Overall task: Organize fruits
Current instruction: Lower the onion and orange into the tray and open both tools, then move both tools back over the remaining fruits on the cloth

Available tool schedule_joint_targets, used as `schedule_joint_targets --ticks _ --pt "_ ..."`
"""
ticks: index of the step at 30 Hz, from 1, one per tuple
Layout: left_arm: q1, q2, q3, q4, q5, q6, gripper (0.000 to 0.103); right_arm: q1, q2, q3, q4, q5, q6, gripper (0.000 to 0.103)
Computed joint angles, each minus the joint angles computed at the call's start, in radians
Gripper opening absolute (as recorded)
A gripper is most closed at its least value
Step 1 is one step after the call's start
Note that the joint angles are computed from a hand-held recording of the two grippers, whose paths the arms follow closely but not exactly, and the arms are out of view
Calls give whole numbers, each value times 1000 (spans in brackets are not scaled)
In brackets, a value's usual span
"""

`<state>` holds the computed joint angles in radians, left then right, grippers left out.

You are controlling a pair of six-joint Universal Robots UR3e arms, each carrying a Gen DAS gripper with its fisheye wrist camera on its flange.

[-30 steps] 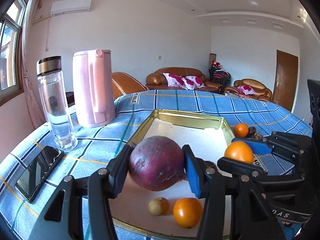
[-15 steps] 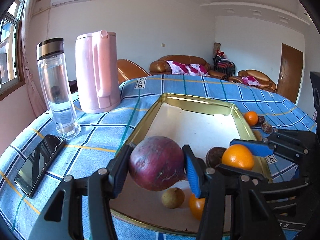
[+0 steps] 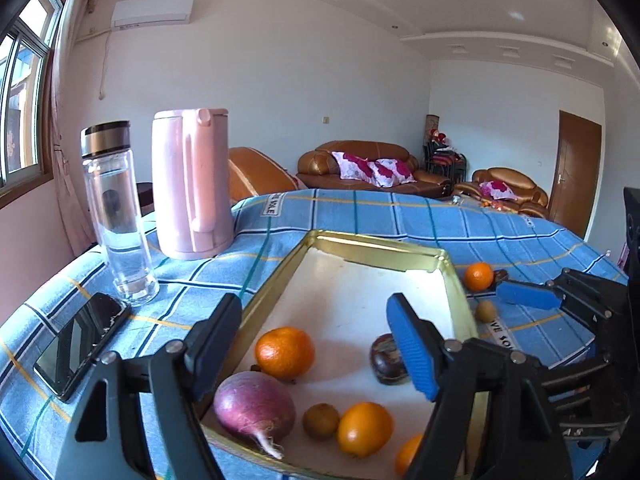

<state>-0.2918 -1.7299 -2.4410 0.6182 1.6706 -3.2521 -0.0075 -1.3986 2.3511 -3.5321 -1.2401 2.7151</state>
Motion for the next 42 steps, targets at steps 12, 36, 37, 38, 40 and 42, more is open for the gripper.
schedule_joint_targets --ticks 12,36,37,38,40,42 --pt "-395 -325 591 -239 199 5 96 -467 -164 53 174 79 62 64" --pt "-355 -628 1113 -570 224 -1 96 -433 111 -255 429 35 99 55" --pt "-349 -622 1098 -563 197 -6 96 -424 123 -276 450 28 95 55" --pt "-343 -619 1086 -559 167 -6 96 -418 130 -292 472 28 90 54" --pt "-342 -626 1080 -568 146 -8 97 -413 141 -319 523 54 64 54" --pt "-336 -622 1076 -583 120 -15 96 -405 151 -334 540 57 57 52"
